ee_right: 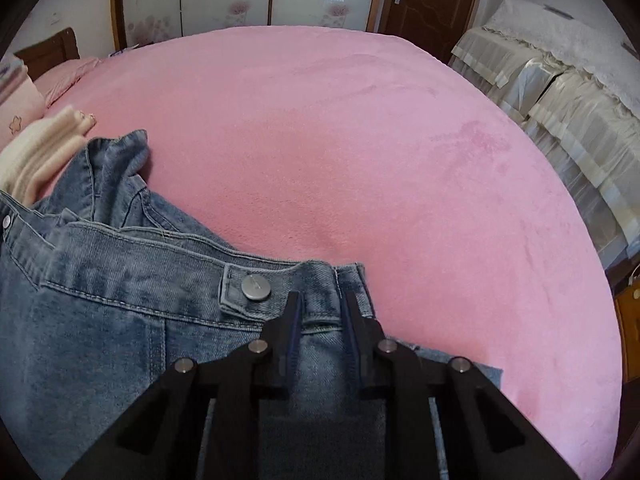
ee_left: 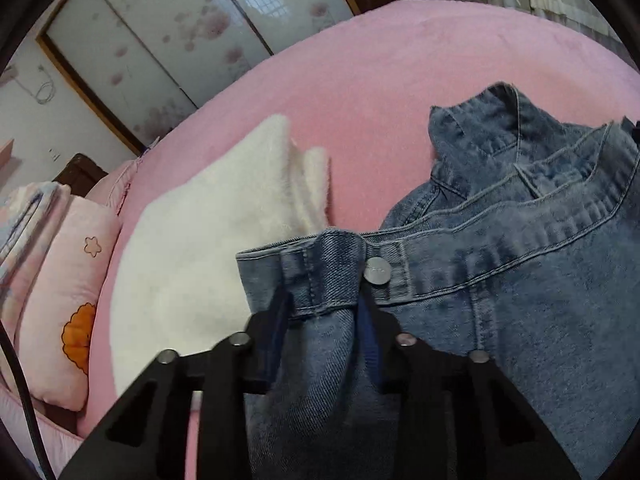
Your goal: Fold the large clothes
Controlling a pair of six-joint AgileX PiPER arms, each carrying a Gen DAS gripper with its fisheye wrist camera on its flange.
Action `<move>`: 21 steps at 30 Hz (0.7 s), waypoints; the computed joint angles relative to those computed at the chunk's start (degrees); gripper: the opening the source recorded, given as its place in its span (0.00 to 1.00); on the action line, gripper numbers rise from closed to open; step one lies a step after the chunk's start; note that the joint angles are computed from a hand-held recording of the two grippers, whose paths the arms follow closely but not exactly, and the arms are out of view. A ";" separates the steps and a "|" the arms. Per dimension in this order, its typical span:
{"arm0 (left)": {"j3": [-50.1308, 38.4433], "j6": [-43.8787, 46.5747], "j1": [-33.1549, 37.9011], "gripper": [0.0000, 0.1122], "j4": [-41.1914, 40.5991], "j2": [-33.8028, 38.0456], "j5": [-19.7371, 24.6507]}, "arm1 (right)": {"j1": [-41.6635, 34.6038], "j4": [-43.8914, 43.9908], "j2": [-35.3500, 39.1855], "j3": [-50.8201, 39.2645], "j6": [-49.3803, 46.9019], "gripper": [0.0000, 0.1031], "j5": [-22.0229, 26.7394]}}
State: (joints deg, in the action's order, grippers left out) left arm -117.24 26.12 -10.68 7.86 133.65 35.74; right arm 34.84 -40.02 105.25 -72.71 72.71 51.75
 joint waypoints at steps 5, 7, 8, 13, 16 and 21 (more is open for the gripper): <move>8.97 -6.35 1.82 0.13 1.00 -6.74 -7.05 | 2.49 -4.40 -5.11 4.58 7.49 0.18 1.04; 9.84 -1.87 4.39 0.13 -6.62 -8.94 -6.65 | 3.42 -6.41 -7.72 6.16 10.77 0.18 1.84; 10.03 -0.44 5.22 0.13 -8.95 -9.62 -6.13 | 3.66 -7.49 -9.83 7.53 12.63 0.17 1.38; 3.13 -2.23 5.46 0.13 -7.23 -4.40 -1.39 | 1.33 -8.92 -11.02 7.79 13.50 0.02 1.25; -1.57 -4.87 5.47 0.13 -6.82 0.67 0.33 | -4.34 -3.76 -5.58 6.49 11.21 0.00 1.05; 2.59 -2.28 5.36 0.17 -7.56 -0.45 -4.37 | -7.45 -1.84 -6.27 11.58 14.92 0.00 -4.56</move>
